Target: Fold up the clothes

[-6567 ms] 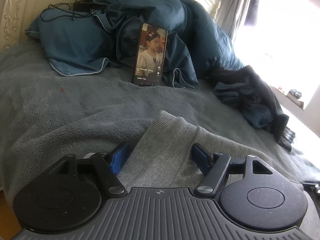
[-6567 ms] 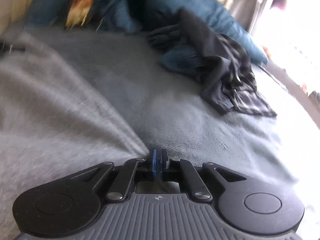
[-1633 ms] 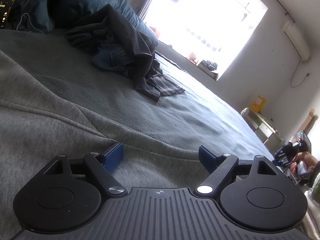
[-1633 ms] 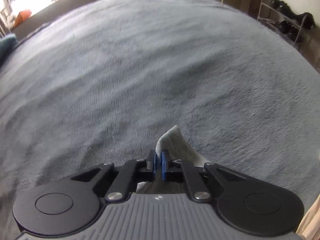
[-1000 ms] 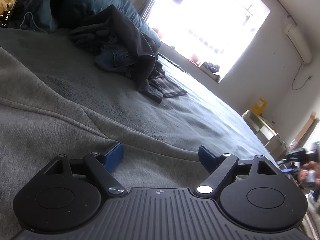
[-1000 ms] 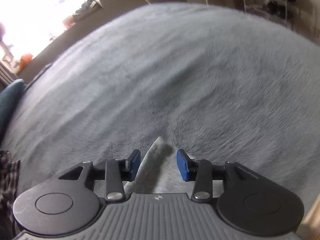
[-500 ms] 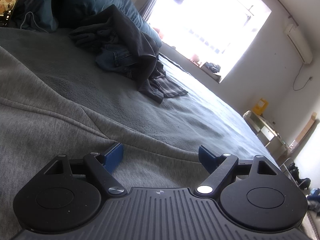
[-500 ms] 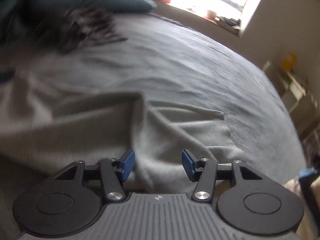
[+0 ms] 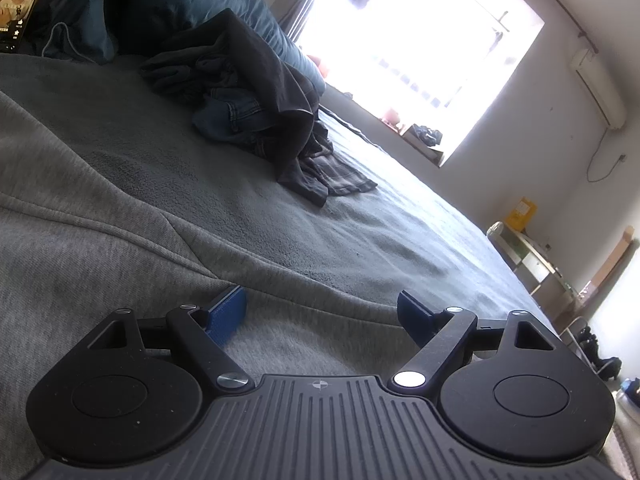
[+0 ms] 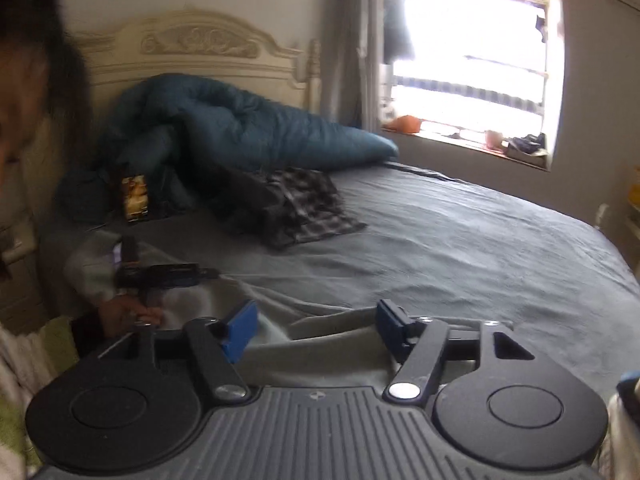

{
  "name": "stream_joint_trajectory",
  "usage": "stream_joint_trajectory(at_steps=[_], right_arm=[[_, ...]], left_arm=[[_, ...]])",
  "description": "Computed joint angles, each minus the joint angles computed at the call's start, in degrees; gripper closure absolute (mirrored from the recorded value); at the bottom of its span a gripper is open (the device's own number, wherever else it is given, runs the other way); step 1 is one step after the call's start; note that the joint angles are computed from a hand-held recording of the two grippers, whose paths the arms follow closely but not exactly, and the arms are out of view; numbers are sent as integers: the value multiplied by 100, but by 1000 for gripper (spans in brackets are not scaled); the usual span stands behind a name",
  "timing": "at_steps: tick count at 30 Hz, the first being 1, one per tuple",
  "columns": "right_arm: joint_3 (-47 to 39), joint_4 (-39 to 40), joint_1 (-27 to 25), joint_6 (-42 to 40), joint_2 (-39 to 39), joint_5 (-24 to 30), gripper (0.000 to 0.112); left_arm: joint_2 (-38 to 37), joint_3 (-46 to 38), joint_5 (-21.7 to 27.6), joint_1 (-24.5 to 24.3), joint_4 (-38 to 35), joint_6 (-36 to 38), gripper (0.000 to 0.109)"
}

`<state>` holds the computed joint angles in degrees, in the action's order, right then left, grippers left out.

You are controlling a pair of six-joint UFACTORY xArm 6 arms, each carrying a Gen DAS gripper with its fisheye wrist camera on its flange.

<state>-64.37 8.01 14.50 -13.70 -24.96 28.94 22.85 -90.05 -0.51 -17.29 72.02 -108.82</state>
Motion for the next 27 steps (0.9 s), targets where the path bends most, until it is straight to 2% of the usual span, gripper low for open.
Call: stream_joint_trajectory(at_steps=[2, 3, 5, 7, 9, 13, 16, 17, 21, 27], right_arm=[[-93, -1077, -120, 906, 495, 66, 43], [-226, -1610, -155, 1252, 811, 209, 49], [-413, -2444, -223, 1618, 1396, 319, 52], [-584, -2882, -271, 1687, 1878, 224, 54], [-828, -2977, -309, 1619, 2282, 245, 54], [-1029, -3530, -273, 1816, 2705, 369, 60], [-1104, -3892, -304, 2211, 2742, 378, 99], [-1099, -4167, -338, 2505, 2683, 337, 103], [-1337, -5237, -533, 3431, 2650, 284, 105], [-2550, -5677, -933, 3695, 3456, 507, 106]], left_arm=[[-2, -2, -7, 3, 25, -35, 24], [-2, -2, -7, 3, 25, -35, 24], [-1, -6, -8, 1, 41, -60, 24], [-2, -2, -3, -2, 16, -34, 24], [0, 2, 1, -5, -40, 25, 24], [-4, 11, 7, -7, -84, 76, 24], [-16, 18, -2, 2, -36, 13, 24], [-19, 19, 2, 1, -23, -2, 24], [-25, 5, 41, -10, 119, -143, 25], [-85, 0, 265, -35, 535, -616, 25]])
